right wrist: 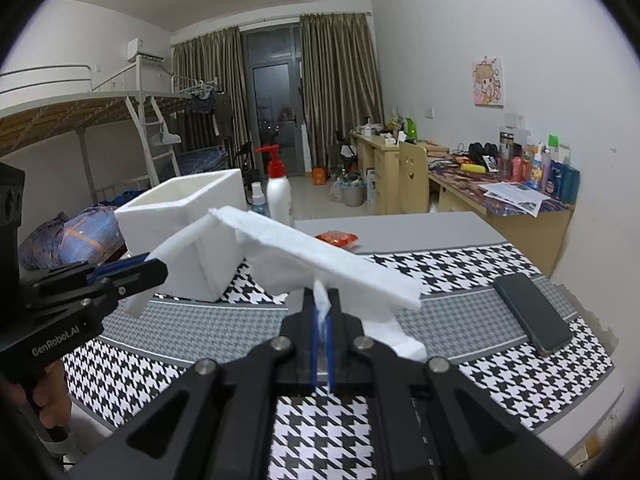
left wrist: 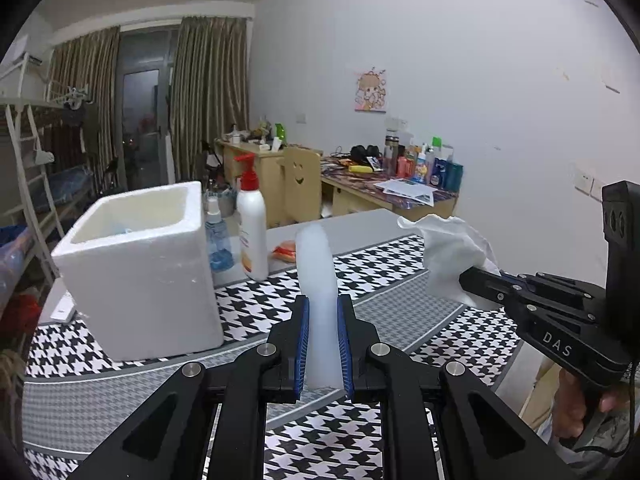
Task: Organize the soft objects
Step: 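Carry the foam stick with the left tool while the right tool carries tissues to the box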
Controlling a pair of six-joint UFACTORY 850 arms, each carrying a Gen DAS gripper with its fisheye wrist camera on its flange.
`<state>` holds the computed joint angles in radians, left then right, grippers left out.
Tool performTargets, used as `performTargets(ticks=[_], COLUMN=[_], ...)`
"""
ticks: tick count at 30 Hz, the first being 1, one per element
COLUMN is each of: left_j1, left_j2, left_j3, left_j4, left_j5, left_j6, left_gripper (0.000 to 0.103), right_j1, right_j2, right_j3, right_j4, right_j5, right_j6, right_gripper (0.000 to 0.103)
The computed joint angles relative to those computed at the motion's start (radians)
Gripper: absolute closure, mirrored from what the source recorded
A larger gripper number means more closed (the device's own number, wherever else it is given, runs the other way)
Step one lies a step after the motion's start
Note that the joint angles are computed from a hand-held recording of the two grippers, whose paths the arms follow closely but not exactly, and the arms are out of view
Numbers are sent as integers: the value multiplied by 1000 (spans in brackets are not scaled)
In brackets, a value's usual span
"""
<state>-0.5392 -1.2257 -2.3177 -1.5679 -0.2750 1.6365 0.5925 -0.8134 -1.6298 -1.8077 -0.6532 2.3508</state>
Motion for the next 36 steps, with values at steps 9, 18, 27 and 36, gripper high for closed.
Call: performTargets(ticks=[9,18,27,36], left_j1=[5,25,35,38], left_j2=[37,54,66,24], left_j3=[43,38,24,-70], left_j4=[-170,-276,-335,-250], left_j5=[39,54,62,89], left_j6=[171,285,344,257], left_gripper=[88,88,88,88], right_j1=[-8,-9,-13,-14], right_j2=[-9,-34,-51,-93], right_j3=[-33,-103,-167,-261], right_j4=[-73,-29,-6,45], right_j5=[43,42,44,48], right_j6=[33,-29,-69,-165], right_gripper=[98,98,98,98])
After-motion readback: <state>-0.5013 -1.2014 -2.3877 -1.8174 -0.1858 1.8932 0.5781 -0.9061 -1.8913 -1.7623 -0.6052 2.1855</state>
